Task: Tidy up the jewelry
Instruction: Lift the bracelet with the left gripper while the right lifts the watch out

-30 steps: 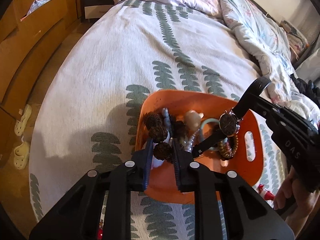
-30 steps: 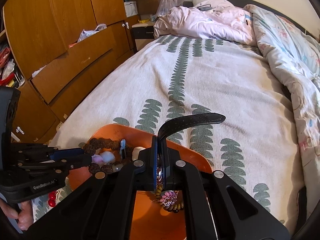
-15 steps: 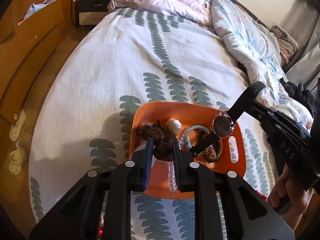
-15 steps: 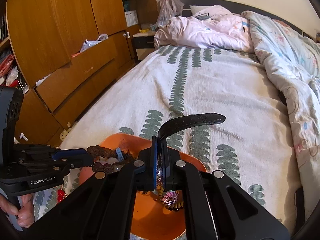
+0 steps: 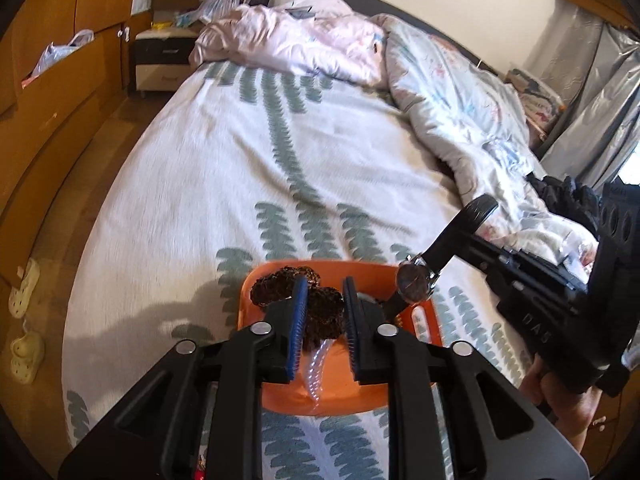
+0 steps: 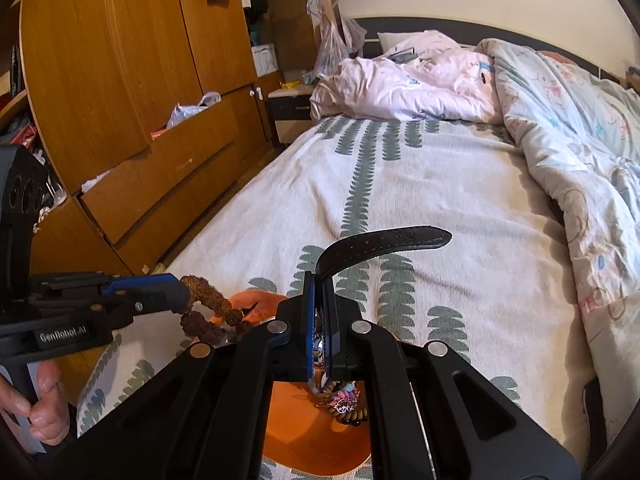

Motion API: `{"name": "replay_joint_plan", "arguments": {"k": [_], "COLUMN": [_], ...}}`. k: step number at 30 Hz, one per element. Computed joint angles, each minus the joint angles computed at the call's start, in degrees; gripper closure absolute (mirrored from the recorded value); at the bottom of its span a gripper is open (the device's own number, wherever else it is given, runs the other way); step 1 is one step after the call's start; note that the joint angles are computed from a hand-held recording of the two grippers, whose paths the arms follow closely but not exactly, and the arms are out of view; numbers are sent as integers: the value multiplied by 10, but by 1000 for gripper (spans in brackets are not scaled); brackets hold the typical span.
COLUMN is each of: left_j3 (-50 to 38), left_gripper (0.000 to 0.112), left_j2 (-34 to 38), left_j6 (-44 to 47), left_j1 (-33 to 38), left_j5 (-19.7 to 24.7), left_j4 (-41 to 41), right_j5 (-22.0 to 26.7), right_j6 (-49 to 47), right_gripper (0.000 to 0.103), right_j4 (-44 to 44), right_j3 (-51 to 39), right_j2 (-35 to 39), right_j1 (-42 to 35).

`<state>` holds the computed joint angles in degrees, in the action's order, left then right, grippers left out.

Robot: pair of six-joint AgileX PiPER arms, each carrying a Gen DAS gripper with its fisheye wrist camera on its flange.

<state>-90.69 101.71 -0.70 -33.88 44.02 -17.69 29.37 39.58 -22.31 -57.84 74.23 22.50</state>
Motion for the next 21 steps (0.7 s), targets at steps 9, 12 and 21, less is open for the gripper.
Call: {"name": "replay_joint_plan", "arguments": {"k": [9, 12, 21], "left_j3": [11, 16, 36], "left_gripper": [94, 94, 94], "left_j2": [-26, -39, -70], "left_j6": [16, 20, 8], "left_j1": [2, 0, 10], "left_j5": [-4, -6, -4], "left_j4": [-14, -16, -11], "right_j5": [19, 30, 95], "right_j6": [15, 16, 70], "right_gripper": [98, 98, 98], "right_j4": [-16, -20, -76], "right_j3": [-1, -3, -13], "right_j2": [-37, -48, -81], "right_j1": [12, 15, 65]}}
